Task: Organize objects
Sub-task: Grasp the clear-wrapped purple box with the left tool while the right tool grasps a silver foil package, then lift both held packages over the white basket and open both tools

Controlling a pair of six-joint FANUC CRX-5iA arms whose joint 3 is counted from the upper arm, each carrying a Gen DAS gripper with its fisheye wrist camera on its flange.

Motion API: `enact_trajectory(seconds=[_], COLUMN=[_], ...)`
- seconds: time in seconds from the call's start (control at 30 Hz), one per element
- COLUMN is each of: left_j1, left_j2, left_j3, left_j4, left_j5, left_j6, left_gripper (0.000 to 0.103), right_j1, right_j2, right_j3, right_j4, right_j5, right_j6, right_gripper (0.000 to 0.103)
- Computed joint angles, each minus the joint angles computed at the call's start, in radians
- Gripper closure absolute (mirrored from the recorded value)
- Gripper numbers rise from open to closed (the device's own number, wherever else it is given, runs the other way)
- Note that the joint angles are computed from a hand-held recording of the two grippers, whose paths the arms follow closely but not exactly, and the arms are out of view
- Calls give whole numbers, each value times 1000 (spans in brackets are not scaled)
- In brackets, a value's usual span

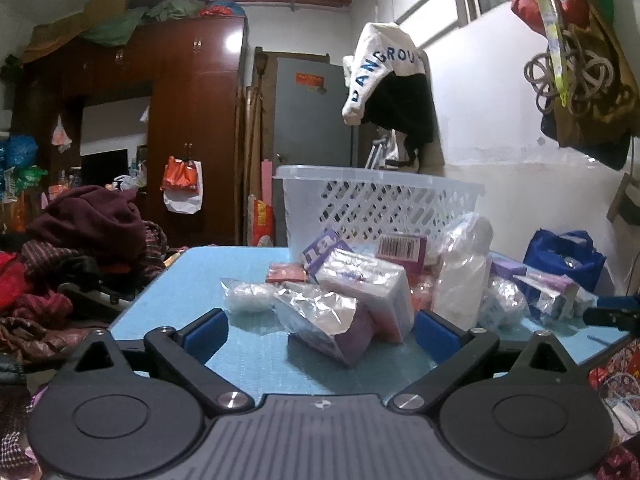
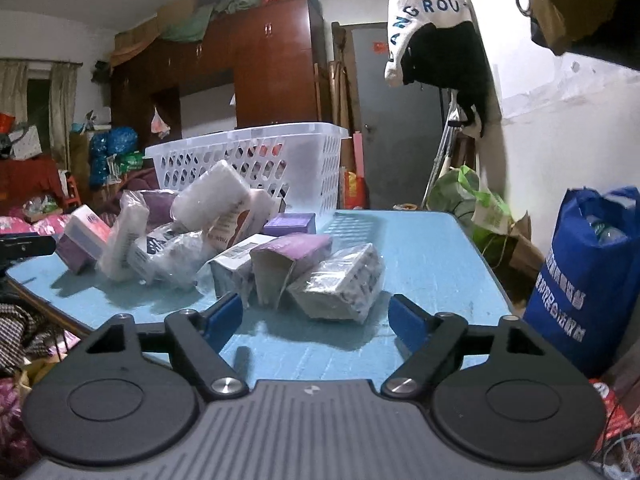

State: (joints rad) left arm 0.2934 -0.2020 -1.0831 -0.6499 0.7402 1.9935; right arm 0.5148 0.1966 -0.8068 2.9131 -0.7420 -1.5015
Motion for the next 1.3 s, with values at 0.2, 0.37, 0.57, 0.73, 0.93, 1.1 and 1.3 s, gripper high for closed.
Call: enact_trajectory(seconds=[0.2,0.37,0.57,0.73,0.93,1.1,1.3], left_j1=[-11,-42,-30,11,24,10,15], left_j2=[93,155,179,152,182,205,231], left_j3=[15,57,89,70,83,83,84], left_j4=[56,106,17,-2,15,62,69], left_j5=[60,36,30,54,45,57,88], left_j6=[-101,-142,-66,-53,-75,-122,-146], left_gripper=[3,10,37,37,37,26,21], right_j1=[13,19,12,10,32,47,35], right_j2=[11,30,20,4,22,54,55], right_j3=[13,28,17,-1,11,49,51], right_j4=[-31,-56,-39,-41,-99,-139,-101], right_j5=[11,22,15,15,-9,-17,-14], right_j6=[44,76,59,42,84,144,98], right_gripper=[27,36,62,72,43,32,39])
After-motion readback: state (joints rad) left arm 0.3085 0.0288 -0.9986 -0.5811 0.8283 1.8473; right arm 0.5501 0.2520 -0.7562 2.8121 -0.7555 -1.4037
